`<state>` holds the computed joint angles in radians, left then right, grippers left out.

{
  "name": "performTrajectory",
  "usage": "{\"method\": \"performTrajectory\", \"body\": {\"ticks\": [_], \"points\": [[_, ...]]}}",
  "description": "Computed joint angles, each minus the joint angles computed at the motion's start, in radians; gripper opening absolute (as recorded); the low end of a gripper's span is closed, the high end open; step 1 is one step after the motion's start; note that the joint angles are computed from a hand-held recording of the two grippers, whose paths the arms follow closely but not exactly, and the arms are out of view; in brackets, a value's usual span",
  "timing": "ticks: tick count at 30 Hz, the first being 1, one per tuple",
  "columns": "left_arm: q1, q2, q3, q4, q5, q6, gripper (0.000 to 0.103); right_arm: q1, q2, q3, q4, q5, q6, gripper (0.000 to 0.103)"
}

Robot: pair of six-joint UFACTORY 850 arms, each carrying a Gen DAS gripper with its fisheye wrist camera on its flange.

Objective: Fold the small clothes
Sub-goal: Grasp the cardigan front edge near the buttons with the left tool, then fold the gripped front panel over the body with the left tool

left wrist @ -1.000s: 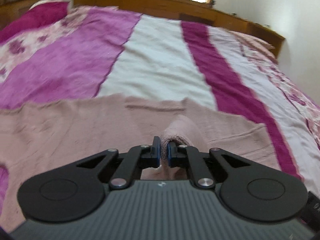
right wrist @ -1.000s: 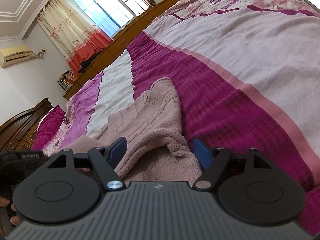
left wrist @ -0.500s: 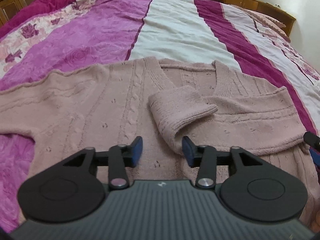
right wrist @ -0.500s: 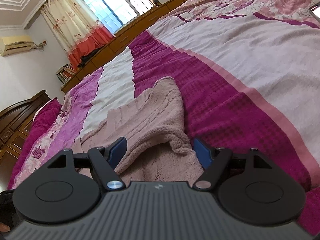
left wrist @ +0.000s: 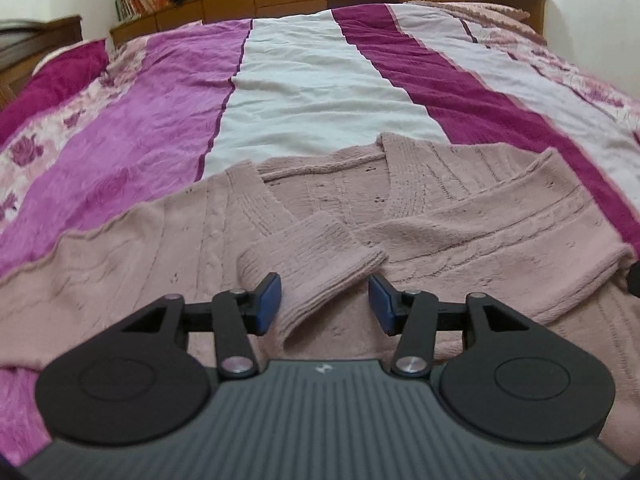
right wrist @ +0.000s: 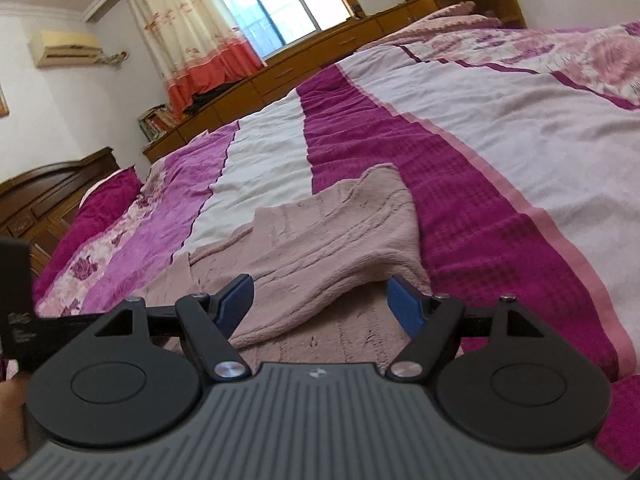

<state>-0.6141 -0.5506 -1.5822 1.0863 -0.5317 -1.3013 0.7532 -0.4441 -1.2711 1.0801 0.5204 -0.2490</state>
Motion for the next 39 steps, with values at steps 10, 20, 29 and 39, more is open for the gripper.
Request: {"method": "performTrajectory", "body": {"ticks": [10,20,29,39], "points": [[0.043,0.087,0.111,0.119,0.008,-0.281,0.011,-0.017,-0.023,-0.011,0.020,-0.052,0.014,0.079],[0.105,0.191,0.262,0.001,0.061,-0.365,0.024,-0.017,-0.038,-0.027,0.054,-0.063,-0.042,0.079],[0.156,0.245,0.319,0.036,0.161,-0.487,0.041,-0.042,-0.030,-0.009,-0.124,-0.086,0.228,0.079],[0.195,0.172,0.246,-0.120,0.237,-0.305,0.040,-0.054,-0.052,-0.040,-0.092,-0.073,0.215,0.079]]}}
